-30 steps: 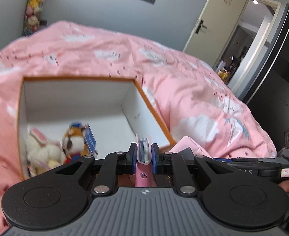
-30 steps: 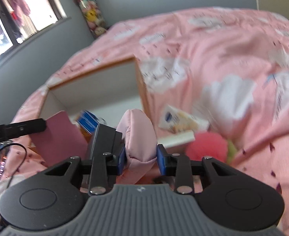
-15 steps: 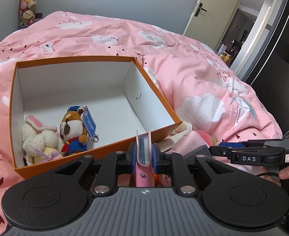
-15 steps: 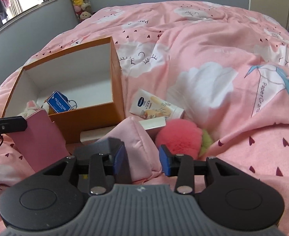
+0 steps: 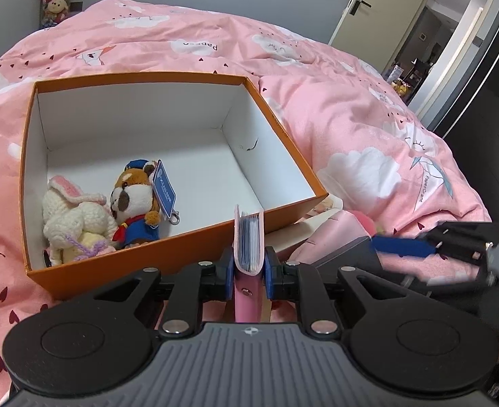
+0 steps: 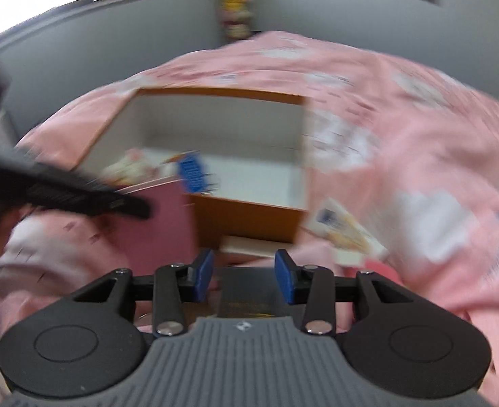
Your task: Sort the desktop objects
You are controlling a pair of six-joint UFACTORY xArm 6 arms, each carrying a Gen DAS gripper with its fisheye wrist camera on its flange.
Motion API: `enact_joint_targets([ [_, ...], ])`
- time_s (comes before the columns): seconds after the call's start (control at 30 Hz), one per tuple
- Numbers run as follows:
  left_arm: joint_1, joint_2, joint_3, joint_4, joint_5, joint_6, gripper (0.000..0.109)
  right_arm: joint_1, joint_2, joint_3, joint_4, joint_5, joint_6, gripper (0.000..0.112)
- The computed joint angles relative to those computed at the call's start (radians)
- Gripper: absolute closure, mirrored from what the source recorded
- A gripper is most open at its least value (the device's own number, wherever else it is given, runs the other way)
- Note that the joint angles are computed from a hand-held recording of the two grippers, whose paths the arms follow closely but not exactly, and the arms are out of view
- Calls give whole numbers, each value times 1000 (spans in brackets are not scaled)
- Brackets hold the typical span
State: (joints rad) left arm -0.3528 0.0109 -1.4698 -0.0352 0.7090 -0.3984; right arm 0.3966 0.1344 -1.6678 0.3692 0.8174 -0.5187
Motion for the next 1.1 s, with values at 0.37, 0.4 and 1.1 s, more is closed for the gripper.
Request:
enact_joint_targets([
  [0.37, -1, -25, 24, 46, -14, -19, 90, 45, 119, -122, -114, 150, 49, 76],
  [0.4, 0, -25, 24, 43, -13, -16, 90, 48, 113, -112, -133, 137, 59, 75],
  [1.1, -4, -25, 25, 36, 6, 12, 90, 72, 60, -1, -321, -14, 27, 60],
])
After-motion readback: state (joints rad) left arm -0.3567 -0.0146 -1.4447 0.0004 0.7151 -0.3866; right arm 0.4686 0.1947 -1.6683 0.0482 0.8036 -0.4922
